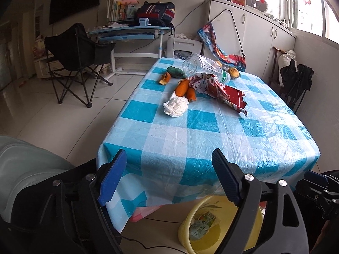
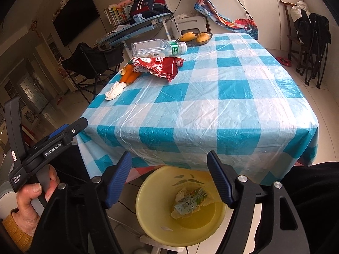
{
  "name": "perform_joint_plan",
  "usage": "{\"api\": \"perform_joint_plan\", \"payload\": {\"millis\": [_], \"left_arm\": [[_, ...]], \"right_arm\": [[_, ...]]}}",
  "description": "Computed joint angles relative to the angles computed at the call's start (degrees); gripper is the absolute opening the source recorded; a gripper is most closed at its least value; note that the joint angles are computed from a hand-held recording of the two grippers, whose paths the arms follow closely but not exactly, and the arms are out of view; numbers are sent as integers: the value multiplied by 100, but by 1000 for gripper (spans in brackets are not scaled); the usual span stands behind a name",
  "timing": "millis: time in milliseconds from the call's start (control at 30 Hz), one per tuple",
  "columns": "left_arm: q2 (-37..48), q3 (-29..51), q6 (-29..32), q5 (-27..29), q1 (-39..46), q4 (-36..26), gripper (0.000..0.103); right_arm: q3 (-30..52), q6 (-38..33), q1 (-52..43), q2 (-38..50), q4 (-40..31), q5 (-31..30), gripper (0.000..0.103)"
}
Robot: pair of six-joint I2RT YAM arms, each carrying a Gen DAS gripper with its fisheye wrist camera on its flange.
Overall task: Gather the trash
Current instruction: 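Move both tools back over the table, then grasp a white tissue with the left gripper while the right approaches an orange carrot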
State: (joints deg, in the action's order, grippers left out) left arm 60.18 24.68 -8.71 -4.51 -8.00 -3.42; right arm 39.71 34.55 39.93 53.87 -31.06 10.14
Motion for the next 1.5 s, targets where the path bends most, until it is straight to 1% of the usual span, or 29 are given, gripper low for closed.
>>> {"api": "perform_joint_plan", "payload": {"millis": [200,667,767,1033,1300,1500], "left_arm": [[-57,-29,-36,-174,-8,76,87],[403,88,-209,-81,266,290,88],[538,174,-214,-88,318,326,88],[1043,663,-225,-100,441,252,88],[1707,1375,-101,-133,438,191,88],[2257,1961,-39,-165,467,232,88]], "right_arm": [[114,-61,151,61,-113,169,74],[195,-420,55,437,335,-40,74],[226,-479,-64,531,396,-192,74],[485,-926,-374,1030,586,-636,74],[878,-1346,-536,1614,808,-859,74],[1150,-1532,-726,2048,1069,-1307,74]]}}
